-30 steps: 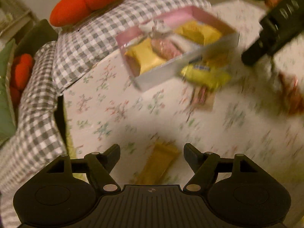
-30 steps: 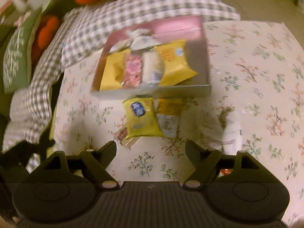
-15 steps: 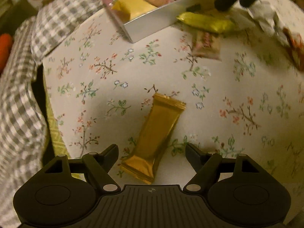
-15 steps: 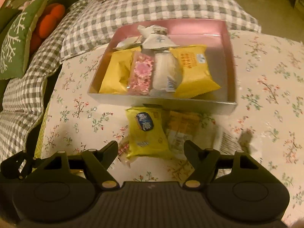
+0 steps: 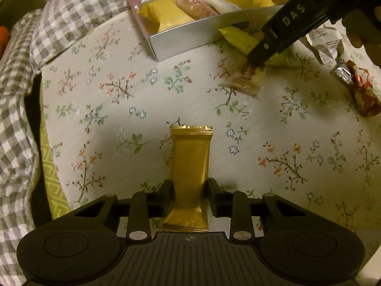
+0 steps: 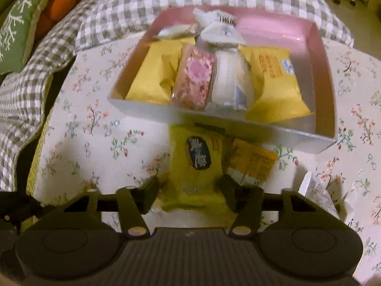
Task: Organize snacks
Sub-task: 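Grasp the gold bar with the left gripper while the right grasps the yellow biscuit pack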
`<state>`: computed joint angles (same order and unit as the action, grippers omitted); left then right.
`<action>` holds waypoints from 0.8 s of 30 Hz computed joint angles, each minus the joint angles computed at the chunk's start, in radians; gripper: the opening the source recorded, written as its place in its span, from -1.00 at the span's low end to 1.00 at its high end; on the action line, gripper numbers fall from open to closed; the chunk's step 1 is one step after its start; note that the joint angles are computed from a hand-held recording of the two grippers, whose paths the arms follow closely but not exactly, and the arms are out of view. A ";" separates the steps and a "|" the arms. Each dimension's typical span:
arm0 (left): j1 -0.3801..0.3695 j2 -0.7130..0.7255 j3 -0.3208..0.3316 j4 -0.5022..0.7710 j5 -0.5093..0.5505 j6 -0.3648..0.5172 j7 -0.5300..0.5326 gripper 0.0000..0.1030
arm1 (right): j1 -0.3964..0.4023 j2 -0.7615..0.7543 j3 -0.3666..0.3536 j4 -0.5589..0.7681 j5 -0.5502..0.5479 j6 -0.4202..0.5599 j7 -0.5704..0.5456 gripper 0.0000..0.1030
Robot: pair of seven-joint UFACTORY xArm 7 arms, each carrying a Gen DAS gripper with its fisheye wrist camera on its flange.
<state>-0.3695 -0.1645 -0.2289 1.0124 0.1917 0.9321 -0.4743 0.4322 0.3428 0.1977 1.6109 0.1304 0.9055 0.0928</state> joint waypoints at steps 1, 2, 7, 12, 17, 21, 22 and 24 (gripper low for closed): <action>0.000 0.006 -0.004 0.009 0.006 0.007 -0.017 -0.49 | -0.004 -0.005 0.002 -0.004 0.008 0.000 -0.005 -0.20; 0.000 0.009 -0.006 0.013 0.010 0.013 -0.029 -0.50 | -0.010 -0.009 0.004 -0.008 0.020 0.000 -0.011 -0.29; -0.006 0.020 -0.010 0.029 0.033 0.037 -0.060 -0.50 | -0.029 -0.030 0.009 -0.021 0.071 -0.011 -0.030 -0.52; -0.009 0.020 -0.009 0.036 0.045 0.048 -0.084 -0.50 | -0.030 -0.030 0.008 -0.021 0.079 -0.009 -0.034 -0.57; -0.011 0.021 -0.009 0.045 0.048 0.035 -0.104 -0.50 | -0.037 -0.034 0.007 -0.020 0.097 -0.010 -0.032 -0.66; -0.014 0.023 -0.013 0.053 0.057 0.025 -0.119 -0.50 | -0.035 -0.041 0.006 -0.024 0.089 -0.012 -0.034 -0.73; -0.015 0.023 -0.013 0.055 0.059 0.023 -0.121 -0.50 | -0.034 -0.043 0.006 -0.024 0.087 -0.011 -0.034 -0.74; -0.016 0.022 -0.013 0.057 0.061 0.016 -0.124 -0.50 | -0.037 -0.043 0.008 -0.017 0.094 -0.002 -0.040 -0.75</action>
<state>-0.3855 -0.1425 -0.2421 1.0690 0.2529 0.9482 -0.5980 0.3949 0.3003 0.2059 1.5941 0.2242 0.9037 0.0528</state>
